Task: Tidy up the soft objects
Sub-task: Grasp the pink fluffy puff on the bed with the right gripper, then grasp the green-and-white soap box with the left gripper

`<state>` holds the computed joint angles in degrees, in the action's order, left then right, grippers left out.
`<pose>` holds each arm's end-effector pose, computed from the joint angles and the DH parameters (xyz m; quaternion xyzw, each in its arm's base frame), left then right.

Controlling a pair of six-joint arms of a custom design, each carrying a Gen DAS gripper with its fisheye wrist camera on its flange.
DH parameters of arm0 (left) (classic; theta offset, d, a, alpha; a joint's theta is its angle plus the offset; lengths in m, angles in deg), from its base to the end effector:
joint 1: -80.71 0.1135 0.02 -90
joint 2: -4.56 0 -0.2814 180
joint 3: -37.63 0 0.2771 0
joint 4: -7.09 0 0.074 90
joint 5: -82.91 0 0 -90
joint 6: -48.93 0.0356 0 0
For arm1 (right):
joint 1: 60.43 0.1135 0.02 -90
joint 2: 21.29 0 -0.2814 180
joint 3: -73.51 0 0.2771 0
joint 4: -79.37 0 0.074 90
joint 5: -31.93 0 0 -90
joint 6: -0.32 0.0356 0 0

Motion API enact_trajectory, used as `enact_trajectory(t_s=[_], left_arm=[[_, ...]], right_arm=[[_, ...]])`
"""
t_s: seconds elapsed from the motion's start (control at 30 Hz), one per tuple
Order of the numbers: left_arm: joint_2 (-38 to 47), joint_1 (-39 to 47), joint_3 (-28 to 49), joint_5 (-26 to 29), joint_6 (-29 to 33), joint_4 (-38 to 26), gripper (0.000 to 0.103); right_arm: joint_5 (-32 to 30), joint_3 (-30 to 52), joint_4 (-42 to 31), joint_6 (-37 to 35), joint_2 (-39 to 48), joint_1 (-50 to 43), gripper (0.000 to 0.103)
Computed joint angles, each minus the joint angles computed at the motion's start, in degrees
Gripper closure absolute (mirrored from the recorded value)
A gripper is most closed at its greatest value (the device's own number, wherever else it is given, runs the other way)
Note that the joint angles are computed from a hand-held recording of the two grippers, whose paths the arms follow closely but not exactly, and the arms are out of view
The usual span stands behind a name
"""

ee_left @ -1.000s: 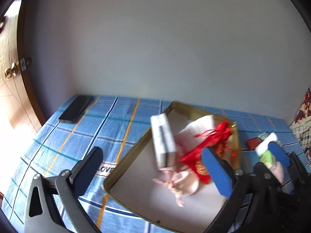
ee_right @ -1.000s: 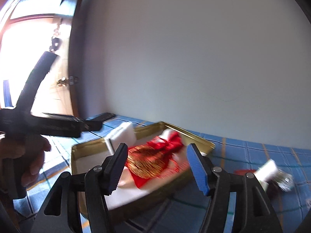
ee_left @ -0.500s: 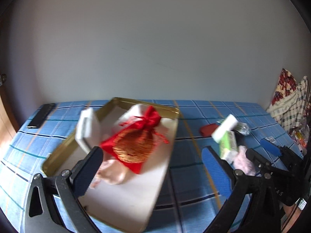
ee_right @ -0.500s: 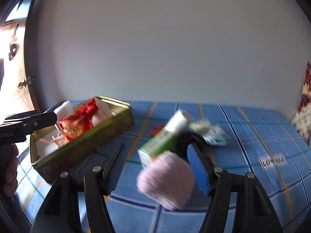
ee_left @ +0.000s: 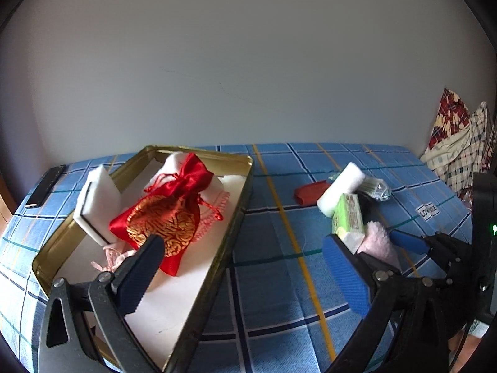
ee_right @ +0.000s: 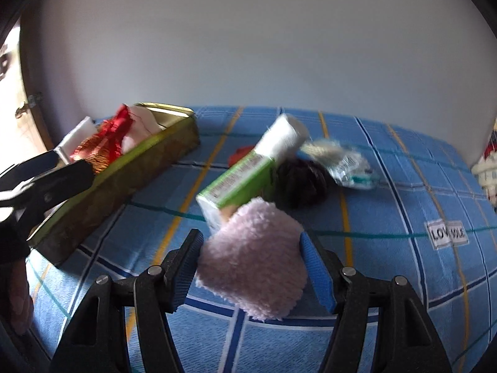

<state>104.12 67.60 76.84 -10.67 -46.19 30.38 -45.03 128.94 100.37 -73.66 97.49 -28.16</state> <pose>0.2841 -0.0639 0.0842 0.0484 0.8935 -0.0430 0.4443 0.3088 0.1855 0.0393 -0.0830 0.9062 0.0694 0.4087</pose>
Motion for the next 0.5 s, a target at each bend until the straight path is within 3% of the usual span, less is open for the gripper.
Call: enact_trajectory(t_s=[0.17,0.3,0.5], left_arm=[[1.5,-0.7,1.0,-0.3,-0.2,-0.7,0.0],[1.9,-1.7,1.5,-0.2,-0.6,-1.0,0.0],[3.3,-5.6,2.9,-1.6,-0.8,-1.0,0.0]], right_arm=[[-1.4,-1.3,1.3,0.0,-0.5,-0.3,0.066],[-4.3,-3.6,5.2,0.7,-0.9,-1.5,0.075],[-1.6,-8.4,13.3,2.6,-2.4,-1.2,0.079]])
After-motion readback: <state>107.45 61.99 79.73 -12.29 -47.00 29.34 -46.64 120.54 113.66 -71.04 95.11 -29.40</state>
